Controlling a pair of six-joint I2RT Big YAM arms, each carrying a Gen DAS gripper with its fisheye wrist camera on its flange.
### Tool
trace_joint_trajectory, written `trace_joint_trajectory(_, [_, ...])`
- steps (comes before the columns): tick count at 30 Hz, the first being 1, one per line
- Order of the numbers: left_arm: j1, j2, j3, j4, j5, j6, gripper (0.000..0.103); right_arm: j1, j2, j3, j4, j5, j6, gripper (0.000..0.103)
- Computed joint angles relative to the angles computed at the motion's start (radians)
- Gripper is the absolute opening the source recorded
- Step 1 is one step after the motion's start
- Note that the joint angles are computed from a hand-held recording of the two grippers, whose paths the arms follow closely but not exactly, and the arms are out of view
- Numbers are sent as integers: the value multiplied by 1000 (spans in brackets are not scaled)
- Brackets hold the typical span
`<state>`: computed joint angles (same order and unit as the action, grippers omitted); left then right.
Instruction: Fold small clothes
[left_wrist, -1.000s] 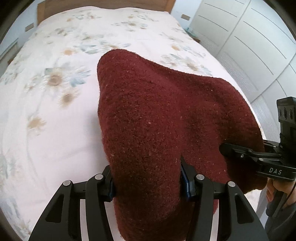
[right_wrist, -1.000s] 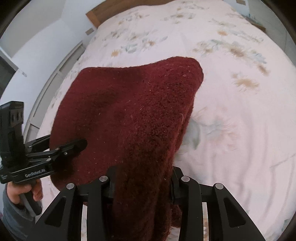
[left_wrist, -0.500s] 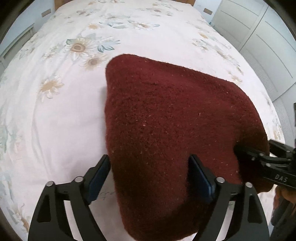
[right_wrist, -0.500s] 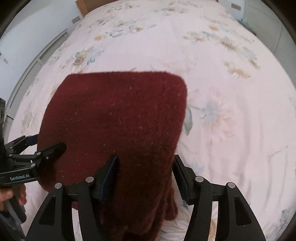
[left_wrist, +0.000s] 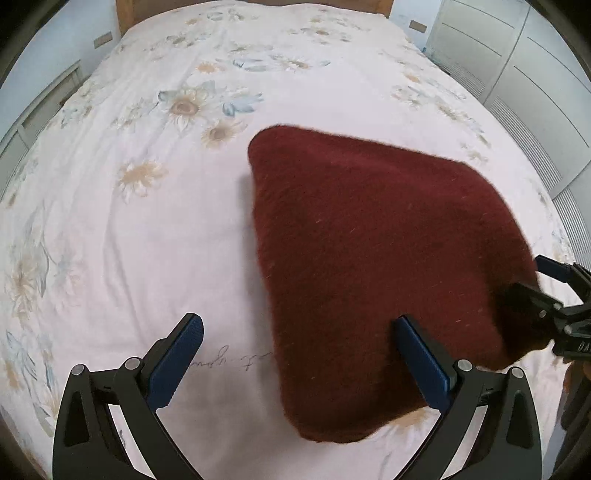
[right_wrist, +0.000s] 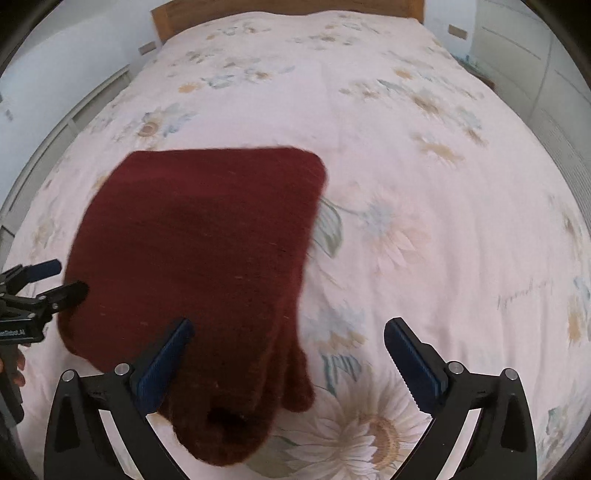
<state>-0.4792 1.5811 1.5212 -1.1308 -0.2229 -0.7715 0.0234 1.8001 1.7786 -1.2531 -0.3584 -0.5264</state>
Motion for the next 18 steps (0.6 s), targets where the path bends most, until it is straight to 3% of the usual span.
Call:
trace_joint_trajectory(5, [-15,-10,-60,40,-39,19,103,-35,4,-68,110,24,12,103])
trace_joint_trajectory(7, [-23,-24,-88,68,-27,-12,103,-53,12,-76,115,-10,30,103])
trace_joint_trajectory(12, [-17,-32,-107,94,-54,2,102,-52,-15,-90,124,-15,47,103])
trace_joint_trajectory(18, [-22,-62,-67,35,-87,-24,102,-71,-94,-80,112,-67,65,103])
